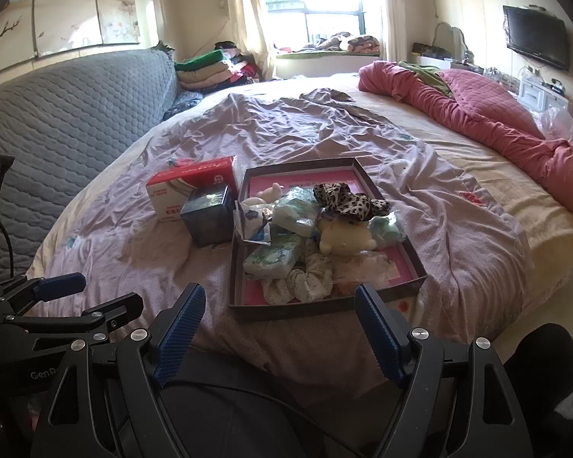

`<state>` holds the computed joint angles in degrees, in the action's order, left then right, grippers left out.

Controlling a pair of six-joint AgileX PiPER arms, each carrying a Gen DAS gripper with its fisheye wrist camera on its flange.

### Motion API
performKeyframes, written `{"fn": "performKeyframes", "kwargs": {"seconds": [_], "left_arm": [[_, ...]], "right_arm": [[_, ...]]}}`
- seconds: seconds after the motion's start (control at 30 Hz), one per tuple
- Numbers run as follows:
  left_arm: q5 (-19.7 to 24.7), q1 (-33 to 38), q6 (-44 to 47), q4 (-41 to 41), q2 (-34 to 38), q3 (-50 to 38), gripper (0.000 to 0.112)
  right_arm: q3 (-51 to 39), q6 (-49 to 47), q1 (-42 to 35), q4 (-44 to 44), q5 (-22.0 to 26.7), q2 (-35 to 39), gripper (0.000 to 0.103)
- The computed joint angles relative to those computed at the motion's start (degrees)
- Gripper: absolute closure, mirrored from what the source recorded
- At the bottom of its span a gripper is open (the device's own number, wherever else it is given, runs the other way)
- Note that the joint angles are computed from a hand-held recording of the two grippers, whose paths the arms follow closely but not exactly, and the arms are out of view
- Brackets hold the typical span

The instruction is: Organize soft objects

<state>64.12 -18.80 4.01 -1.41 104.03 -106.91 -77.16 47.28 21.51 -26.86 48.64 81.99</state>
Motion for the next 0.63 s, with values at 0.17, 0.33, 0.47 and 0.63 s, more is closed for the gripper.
{"fn": "performKeyframes", "kwargs": {"seconds": [0.17, 0.33, 0.47, 0.63], "left_arm": [[0.18, -0.07, -0.37, 0.66, 0.18, -0.09, 0.032], [0.00, -0.04, -0.71, 1.33, 0.14, 0.12, 0.032], [0.13, 0.05, -0.82, 1.57, 0.23, -0.04, 0.032], [-0.35, 0.46, 1.00, 0.10, 0.38, 0.11, 0.032]], "right_arm": [[0.22, 0.31, 0.00, -0.56, -0.07, -0.12, 0.022], [0.10, -0.28, -0.22, -0.30, -0.05, -0.01, 0.022], [0.21, 0.10, -0.07, -0.99, -0.01, -0.27, 0.022], [-0.01, -0.08, -0.01, -0.74, 0.34, -0.11, 0.022]]}}
